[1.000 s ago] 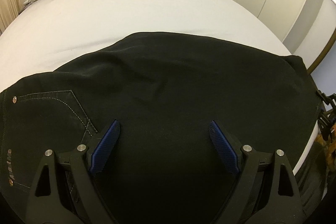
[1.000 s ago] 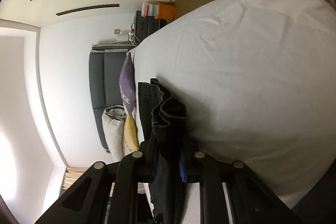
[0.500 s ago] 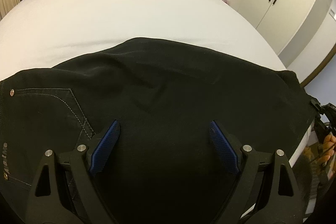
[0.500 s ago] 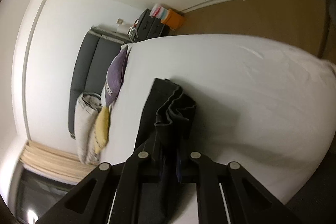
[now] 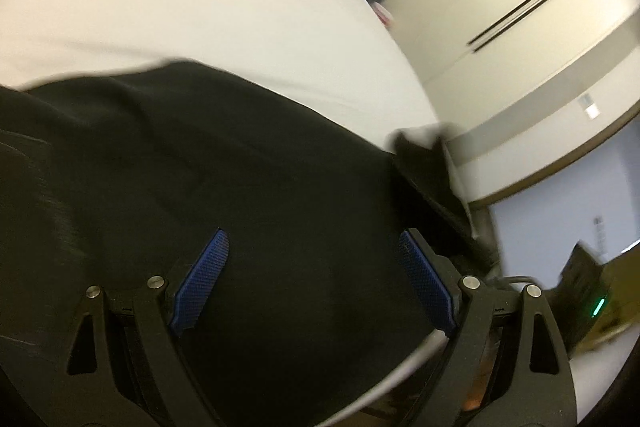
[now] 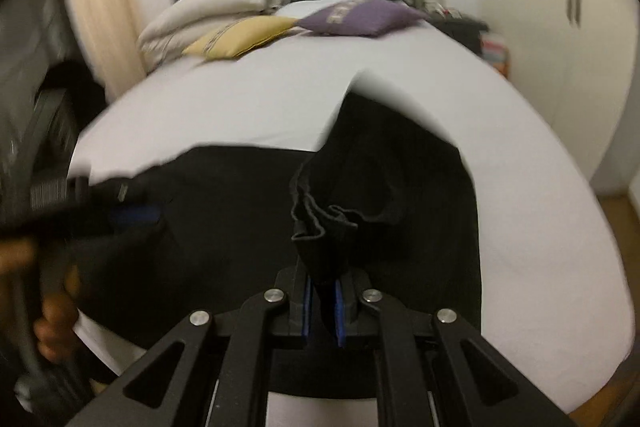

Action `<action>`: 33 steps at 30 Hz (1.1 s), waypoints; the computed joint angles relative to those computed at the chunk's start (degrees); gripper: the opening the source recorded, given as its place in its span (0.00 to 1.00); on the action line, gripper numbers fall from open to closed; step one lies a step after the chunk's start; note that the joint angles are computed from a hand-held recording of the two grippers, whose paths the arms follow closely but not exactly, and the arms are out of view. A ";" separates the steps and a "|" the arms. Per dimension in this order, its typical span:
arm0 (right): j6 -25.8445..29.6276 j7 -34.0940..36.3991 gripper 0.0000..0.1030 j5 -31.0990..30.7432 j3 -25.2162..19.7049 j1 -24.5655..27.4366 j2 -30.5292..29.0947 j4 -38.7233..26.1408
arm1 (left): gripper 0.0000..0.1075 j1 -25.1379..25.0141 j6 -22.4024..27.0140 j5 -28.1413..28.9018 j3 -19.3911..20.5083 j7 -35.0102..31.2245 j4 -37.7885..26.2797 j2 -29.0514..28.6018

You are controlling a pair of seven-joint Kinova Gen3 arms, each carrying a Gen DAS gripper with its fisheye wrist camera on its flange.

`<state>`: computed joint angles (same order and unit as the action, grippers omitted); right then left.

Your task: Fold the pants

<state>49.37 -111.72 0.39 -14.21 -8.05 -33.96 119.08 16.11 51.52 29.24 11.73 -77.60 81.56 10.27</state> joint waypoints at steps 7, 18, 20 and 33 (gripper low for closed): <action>-0.76 0.58 0.09 1.55 -1.22 0.49 -3.16 1.35 | 0.81 -1.08 5.03 10.04 3.72 -3.45 -8.81 9.01; 3.35 0.90 0.09 10.66 -20.04 6.47 -6.55 1.50 | 0.81 3.36 15.64 3.65 3.92 4.28 -26.18 19.04; 3.77 1.28 0.09 13.14 -24.55 8.67 -7.37 1.68 | 0.81 3.42 15.98 3.80 4.01 4.65 -26.89 19.65; 4.47 11.30 0.09 11.36 -34.45 13.95 -12.77 1.39 | 0.08 -0.93 16.59 9.66 5.48 0.41 -25.52 18.78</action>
